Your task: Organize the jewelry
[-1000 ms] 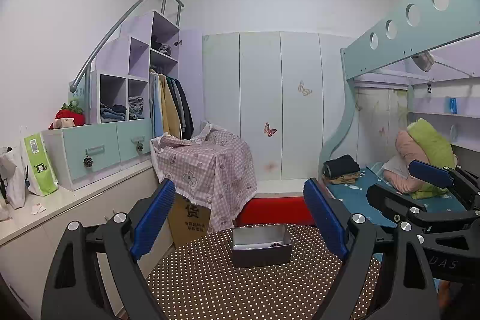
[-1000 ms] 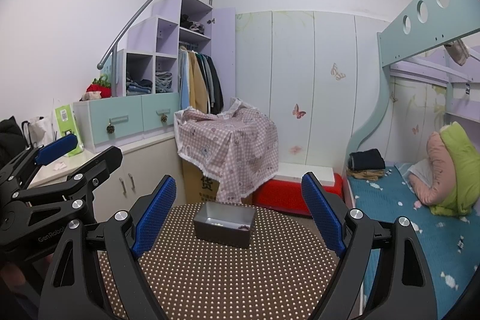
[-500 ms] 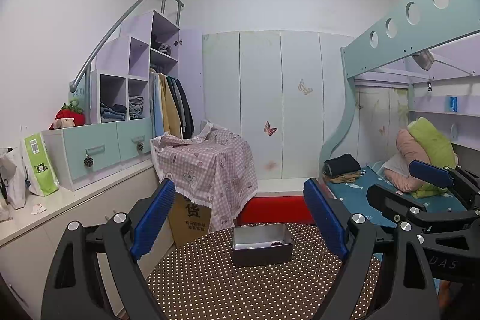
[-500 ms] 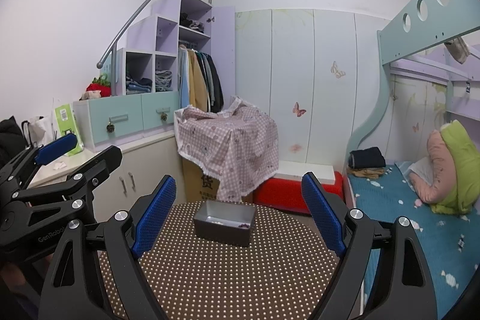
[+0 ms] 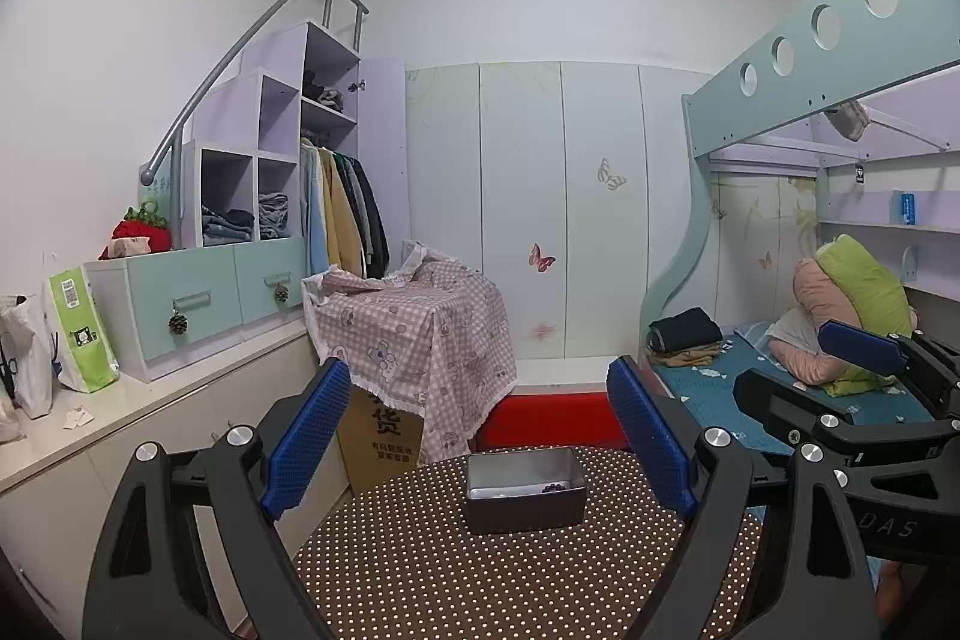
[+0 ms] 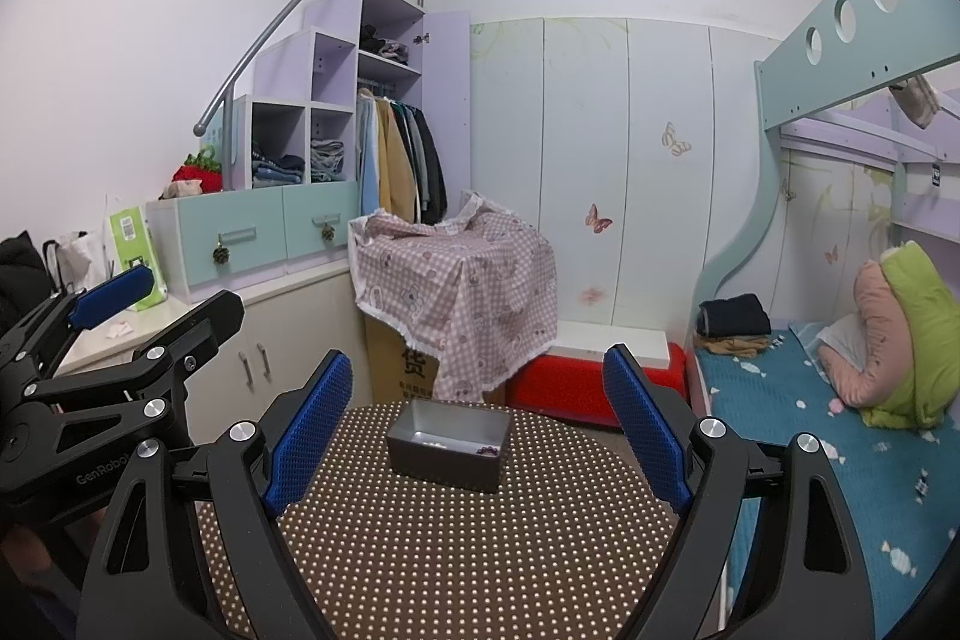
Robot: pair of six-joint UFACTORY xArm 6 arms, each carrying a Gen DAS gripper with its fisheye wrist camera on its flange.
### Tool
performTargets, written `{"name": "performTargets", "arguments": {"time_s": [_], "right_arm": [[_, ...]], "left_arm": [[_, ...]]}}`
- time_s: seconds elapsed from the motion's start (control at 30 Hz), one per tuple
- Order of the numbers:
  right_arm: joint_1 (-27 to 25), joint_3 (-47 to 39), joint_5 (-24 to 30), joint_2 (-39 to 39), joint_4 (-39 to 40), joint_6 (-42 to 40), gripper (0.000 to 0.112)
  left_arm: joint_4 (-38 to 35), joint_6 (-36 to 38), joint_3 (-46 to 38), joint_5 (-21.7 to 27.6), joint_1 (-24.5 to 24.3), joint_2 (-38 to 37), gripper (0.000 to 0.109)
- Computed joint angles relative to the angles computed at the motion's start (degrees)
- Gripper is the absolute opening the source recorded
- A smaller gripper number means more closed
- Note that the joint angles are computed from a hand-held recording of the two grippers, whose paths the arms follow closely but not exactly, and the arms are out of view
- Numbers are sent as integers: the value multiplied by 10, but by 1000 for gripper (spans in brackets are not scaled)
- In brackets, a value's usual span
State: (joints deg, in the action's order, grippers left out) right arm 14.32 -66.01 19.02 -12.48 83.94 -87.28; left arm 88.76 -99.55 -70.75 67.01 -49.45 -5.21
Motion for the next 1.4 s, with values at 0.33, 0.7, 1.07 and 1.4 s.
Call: {"name": "performTargets", "arguments": {"time_s": [0.33, 0.7, 1.07, 1.4], "right_arm": [[-1, 1, 0, 1, 3, -5, 83], [-2, 0, 1, 2, 2, -3, 83], [-4, 1, 4, 4, 6, -8, 83], [-7, 5, 8, 3, 12, -15, 83]], "left_arm": [[1, 2, 5, -1, 3, -5, 85], [1, 5, 10, -4, 7, -11, 85], [2, 7, 9, -4, 7, -10, 85], [-1, 3, 13, -8, 15, -16, 91]]}}
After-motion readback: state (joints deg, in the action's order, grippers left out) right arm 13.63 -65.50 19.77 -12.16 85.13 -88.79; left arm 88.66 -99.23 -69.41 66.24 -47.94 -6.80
